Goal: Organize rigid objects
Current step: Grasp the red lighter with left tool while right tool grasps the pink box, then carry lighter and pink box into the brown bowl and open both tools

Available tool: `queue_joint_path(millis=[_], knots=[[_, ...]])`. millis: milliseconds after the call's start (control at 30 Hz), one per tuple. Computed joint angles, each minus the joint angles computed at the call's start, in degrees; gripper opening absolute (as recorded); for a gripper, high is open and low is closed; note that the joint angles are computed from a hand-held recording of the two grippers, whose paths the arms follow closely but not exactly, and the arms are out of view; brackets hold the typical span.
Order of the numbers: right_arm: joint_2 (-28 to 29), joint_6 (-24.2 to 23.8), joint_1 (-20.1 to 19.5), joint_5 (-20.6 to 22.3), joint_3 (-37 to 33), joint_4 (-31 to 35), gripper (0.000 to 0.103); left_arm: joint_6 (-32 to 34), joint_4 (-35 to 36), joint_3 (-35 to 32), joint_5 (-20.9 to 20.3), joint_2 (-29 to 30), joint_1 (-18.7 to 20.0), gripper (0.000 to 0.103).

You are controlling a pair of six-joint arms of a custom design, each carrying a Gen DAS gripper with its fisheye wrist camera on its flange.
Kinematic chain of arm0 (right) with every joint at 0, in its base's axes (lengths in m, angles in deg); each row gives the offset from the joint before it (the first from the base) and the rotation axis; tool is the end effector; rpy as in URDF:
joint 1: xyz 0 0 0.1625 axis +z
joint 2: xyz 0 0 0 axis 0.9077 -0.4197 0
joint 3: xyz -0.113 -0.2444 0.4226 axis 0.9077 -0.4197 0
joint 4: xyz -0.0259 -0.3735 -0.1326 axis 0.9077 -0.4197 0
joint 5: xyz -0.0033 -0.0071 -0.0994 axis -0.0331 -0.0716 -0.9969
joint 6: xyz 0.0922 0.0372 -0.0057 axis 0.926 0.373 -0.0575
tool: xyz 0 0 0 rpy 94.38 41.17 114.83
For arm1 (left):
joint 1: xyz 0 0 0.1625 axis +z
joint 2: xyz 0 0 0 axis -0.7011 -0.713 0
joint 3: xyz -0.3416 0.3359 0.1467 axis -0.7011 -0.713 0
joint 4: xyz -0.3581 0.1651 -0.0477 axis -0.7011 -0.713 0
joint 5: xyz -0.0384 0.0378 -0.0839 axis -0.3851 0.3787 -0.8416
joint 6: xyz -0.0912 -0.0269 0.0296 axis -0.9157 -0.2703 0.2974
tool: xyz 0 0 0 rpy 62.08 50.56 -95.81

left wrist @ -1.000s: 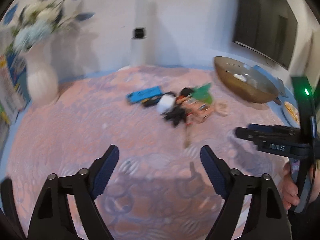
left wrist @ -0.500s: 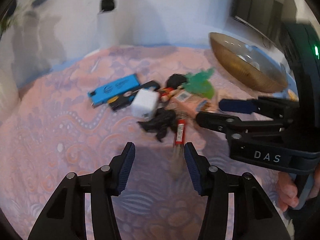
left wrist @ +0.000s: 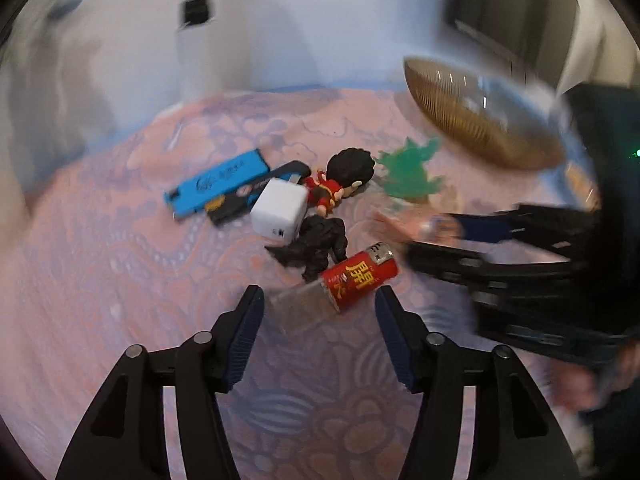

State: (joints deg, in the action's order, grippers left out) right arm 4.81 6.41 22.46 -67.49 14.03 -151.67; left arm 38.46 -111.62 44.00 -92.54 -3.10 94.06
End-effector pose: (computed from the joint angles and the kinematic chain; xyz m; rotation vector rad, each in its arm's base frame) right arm 0.0622 -0.7295 0.3344 0.3856 -2.3561 0.8461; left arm -0.4025 -0.7562 -0.0041 1.1012 2.3948 -0.4754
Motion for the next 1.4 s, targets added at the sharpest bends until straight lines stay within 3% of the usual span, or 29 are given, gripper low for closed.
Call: queue_joint_path(millis=[33, 100, 200, 233, 367, 467, 533, 700, 800, 867, 1067, 1267, 1333, 1400], knots=[[-0.99, 0.44, -0.25, 0.06, 1.46, -0.49, 0.041, 1.5, -1.02, -0.28, 1.7, 0.6, -0.32, 0.077], [-3.02, 0.72, -0.83, -0.04, 4.77, -2.23, 0.041, 2.73, 0.96, -1.89, 2.59, 1.68, -0.63, 0.077], [-5.77, 1.48, -2.04, 1.03, 8.61, -3.92, 0.041, 1.64, 6.74, -1.34, -4.93, 0.18, -0.09, 0.076], [-6.6, 1.79, -2.41, 1.49, 9.52, -3.91, 0.041, 2.49, 6.67, -0.14, -5.71, -0.32, -0.35, 0.076], [-9.13, 2.16, -3.54, 2.79, 12.17, -3.97, 0.041, 4.48, 4.06, 3.69, -5.01, -1.53, -1.75, 0.076], [-9.4, 1.63, -3.84, 3.4, 13.12, -5.23, 0.042, 2.39, 1.61, 2.56, -2.72, -0.53, -1.94, 0.076], [-9.01, 1.09, -3.63, 2.71, 13.0, -5.64, 0.042, 0.39, 3.65, -0.05, -3.01, 0.56, -1.48, 0.058], [-8.31, 0.81, -3.2, 1.73, 12.03, -4.98, 0.049, 0.48, 2.44, -1.35, -1.9, 1.98, -1.37, 0.049], [-5.96, -2.63, -1.36, -4.18, 11.76, -9.51, 0.04, 0.63, -0.04, 0.42, -0.3, 1.63, -1.97, 0.019], [-5.18, -5.52, -0.55, -5.98, 12.68, -13.06, 0.04, -1.09, -0.85, 2.06, -0.3, 0.78, -2.17, 0.02], [-9.42, -4.01, -1.53, 0.87, 17.96, -8.99, 0.04, -5.53, -8.84, 13.72, -0.31, -5.15, -3.21, 0.02], [-11.16, -2.71, -1.68, 0.2, 21.45, -9.55, 0.043, -7.06, -10.19, 21.2, -0.26, -8.99, -3.7, 0.02], [-10.87, -1.97, -1.45, -0.24, 21.46, -9.65, 0.048, -7.47, -9.41, 21.36, -0.69, -8.9, -3.53, 0.03], [-10.17, -1.54, -0.77, -1.67, 20.95, -9.68, 0.048, -7.38, -9.75, 21.36, -1.05, -8.76, -3.37, 0.03]])
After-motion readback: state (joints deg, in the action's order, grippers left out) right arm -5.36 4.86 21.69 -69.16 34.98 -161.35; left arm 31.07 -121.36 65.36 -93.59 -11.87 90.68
